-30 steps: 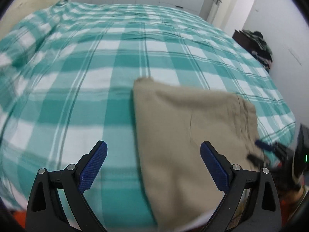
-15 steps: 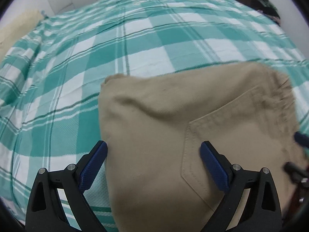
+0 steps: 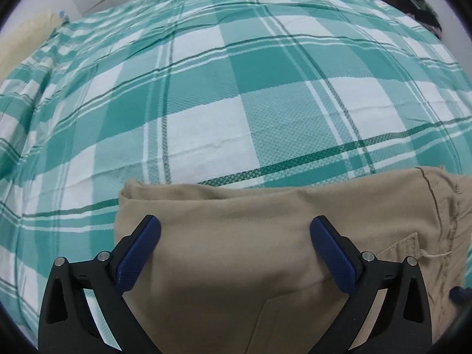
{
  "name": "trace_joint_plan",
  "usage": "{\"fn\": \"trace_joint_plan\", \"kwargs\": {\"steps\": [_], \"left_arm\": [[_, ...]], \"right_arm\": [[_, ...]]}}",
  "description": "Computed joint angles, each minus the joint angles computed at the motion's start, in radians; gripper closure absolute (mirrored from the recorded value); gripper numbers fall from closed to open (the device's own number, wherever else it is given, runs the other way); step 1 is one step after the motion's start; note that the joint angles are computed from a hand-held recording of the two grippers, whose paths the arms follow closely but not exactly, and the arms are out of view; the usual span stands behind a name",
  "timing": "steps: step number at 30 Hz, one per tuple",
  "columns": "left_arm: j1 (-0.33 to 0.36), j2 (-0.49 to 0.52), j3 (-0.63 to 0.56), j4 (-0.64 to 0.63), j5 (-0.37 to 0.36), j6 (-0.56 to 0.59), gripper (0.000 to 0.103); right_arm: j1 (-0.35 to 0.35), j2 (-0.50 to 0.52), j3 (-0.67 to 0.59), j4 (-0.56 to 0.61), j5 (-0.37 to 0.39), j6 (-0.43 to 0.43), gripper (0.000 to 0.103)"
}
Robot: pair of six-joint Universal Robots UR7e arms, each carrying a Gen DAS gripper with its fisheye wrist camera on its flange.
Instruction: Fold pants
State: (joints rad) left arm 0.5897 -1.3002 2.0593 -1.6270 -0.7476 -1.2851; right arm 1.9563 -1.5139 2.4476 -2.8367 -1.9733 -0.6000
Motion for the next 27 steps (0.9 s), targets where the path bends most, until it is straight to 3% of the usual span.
{"fn": "trace_joint_plan", "kwargs": {"steps": [3,6,10,12,15,19,23,25,27], "left_arm": [[-0.094,-0.075,0.029,0.036,-0.027,0.016,0.003],[-0.242,-0.164,0.084,0.142,-0.081,-0.071,0.003],[-0.392,-0.242,0.229,0.181,-0.277,-0.196,0.002],[-0.465,-0.305,0.297,0.176,-0.283,-0.267,0.002],[-0.472,-0.393,0.284,0.203,-0.29,-0.352,0.003],[-0.527,-0.432,0.251,0.343,-0.275,-0.434,0.003],[-0.451,-0.381,0.327,0.244,-0.421,-0.297,0.002],[-0.456,-0.278,0.321,0.26,-0.418,-0.235,0.002],[-0.488,-0.289,0.317,0.216,-0.385,-0.194,0.003]], "right_arm": [[-0.001,-0.002,-0.001,0.004,0.002,-0.002,0.052],[-0.005,0.002,-0.004,0.005,0.008,0.0,0.052],[-0.005,0.002,-0.003,0.002,0.006,-0.002,0.052],[-0.005,0.002,-0.003,0.004,0.008,-0.002,0.051],[0.009,0.012,0.006,-0.022,-0.014,-0.031,0.05],[0.008,0.012,0.008,-0.03,-0.016,-0.01,0.05],[0.014,0.018,0.01,-0.043,-0.027,-0.011,0.05],[0.02,0.026,0.012,-0.056,-0.038,-0.009,0.05],[0.022,0.031,0.012,-0.064,-0.042,-0.012,0.05]]}}
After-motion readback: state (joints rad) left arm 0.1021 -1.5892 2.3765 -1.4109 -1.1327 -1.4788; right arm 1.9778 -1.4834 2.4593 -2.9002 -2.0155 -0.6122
